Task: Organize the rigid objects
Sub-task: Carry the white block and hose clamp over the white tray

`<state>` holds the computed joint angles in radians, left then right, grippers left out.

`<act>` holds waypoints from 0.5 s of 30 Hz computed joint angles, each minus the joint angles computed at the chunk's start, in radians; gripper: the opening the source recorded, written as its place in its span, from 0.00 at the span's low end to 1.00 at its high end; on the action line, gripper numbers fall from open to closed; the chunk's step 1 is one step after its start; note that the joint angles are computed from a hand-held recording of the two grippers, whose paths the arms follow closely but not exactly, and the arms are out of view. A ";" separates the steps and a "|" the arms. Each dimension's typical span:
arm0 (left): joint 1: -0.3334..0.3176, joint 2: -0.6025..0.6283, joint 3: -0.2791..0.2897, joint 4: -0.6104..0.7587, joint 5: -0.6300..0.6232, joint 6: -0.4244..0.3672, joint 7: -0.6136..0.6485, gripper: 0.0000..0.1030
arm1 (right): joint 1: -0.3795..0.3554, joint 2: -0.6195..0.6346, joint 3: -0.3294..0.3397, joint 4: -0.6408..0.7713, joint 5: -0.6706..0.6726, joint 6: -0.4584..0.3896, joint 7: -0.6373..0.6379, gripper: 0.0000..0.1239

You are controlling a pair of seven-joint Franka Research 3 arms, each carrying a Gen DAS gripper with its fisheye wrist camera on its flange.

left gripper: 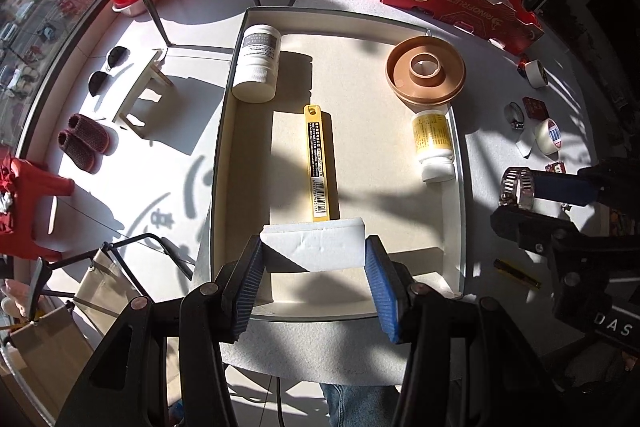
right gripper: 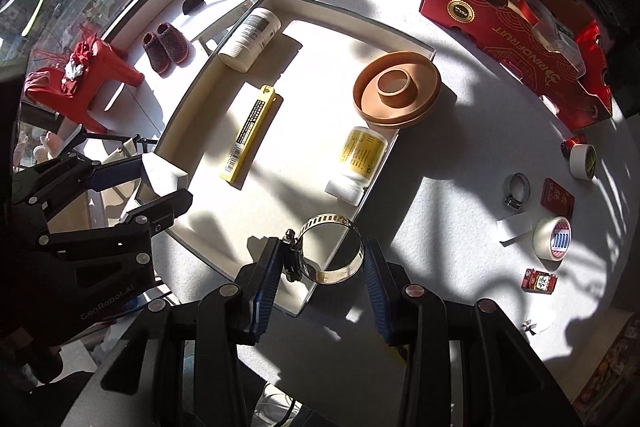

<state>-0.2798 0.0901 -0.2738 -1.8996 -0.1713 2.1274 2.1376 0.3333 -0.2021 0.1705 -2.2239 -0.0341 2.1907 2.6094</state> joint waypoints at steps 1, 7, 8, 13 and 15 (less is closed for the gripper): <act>-0.001 0.003 0.000 0.002 0.002 0.002 -0.002 0.52 | -0.001 0.007 -0.002 0.004 0.003 0.006 -0.003 0.34; -0.006 0.025 -0.006 0.011 0.027 0.000 -0.016 0.52 | -0.003 0.044 -0.016 0.019 0.025 0.043 -0.012 0.34; -0.007 0.027 -0.007 0.012 0.031 0.001 -0.017 0.52 | -0.003 0.049 -0.017 0.020 0.027 0.048 -0.012 0.34; -0.011 0.042 -0.010 0.019 0.053 -0.002 -0.029 0.52 | -0.001 0.075 -0.027 0.027 0.052 0.072 -0.020 0.34; -0.012 0.046 -0.012 0.021 0.059 -0.002 -0.032 0.52 | 0.000 0.085 -0.031 0.028 0.065 0.084 -0.027 0.34</act>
<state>-0.2916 0.1363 -0.2856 -1.8787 -0.1124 2.1253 2.1054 0.3330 -0.1172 0.1396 -2.1957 0.0309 2.2743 2.5824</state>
